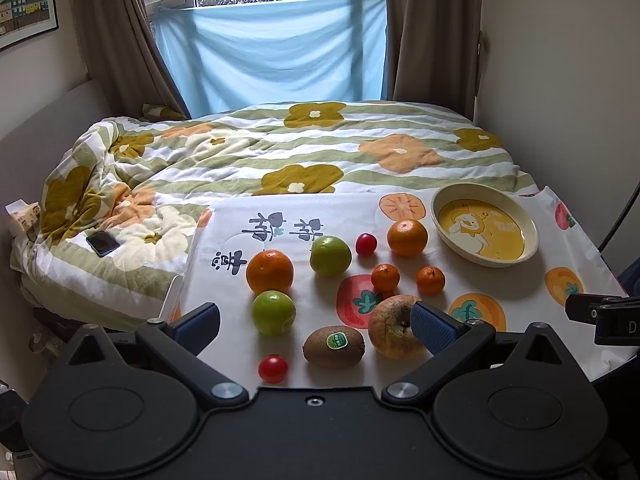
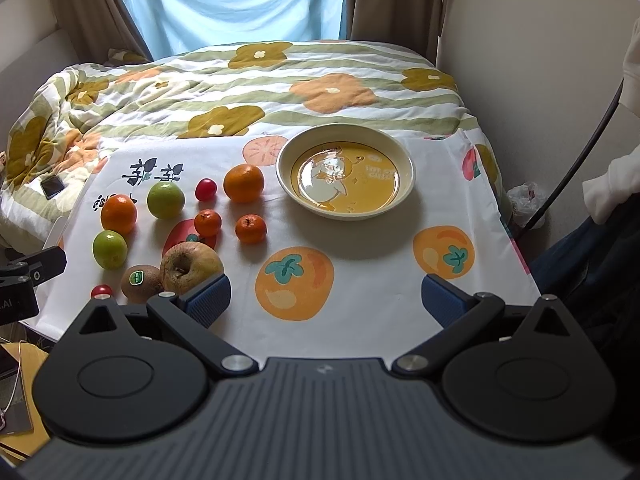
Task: Organize fruits
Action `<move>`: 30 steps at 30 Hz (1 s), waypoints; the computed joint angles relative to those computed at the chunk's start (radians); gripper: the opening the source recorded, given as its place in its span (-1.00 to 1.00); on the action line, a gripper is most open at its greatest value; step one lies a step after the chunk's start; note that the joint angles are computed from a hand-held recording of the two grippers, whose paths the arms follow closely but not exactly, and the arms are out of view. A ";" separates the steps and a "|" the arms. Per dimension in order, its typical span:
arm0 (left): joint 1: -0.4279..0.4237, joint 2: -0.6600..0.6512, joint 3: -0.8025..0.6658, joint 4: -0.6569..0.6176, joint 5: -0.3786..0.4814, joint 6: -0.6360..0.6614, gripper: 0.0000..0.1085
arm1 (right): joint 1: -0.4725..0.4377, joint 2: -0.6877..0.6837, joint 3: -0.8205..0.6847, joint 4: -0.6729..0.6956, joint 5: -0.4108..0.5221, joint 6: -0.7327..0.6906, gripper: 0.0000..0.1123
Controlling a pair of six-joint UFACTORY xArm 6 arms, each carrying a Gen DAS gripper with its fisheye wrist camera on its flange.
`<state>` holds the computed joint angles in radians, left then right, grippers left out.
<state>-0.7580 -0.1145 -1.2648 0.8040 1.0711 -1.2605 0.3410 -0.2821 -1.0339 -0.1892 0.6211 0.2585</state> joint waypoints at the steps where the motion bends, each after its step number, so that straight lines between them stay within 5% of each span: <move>1: 0.000 0.000 0.000 -0.001 0.001 0.000 0.89 | 0.000 0.000 0.000 0.000 0.000 0.000 0.83; 30: 0.003 -0.017 0.011 -0.003 0.001 0.004 0.89 | 0.001 0.000 0.001 0.000 -0.001 0.004 0.83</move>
<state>-0.7546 -0.1317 -1.2534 0.8015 1.0723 -1.2562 0.3424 -0.2823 -1.0332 -0.1891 0.6204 0.2623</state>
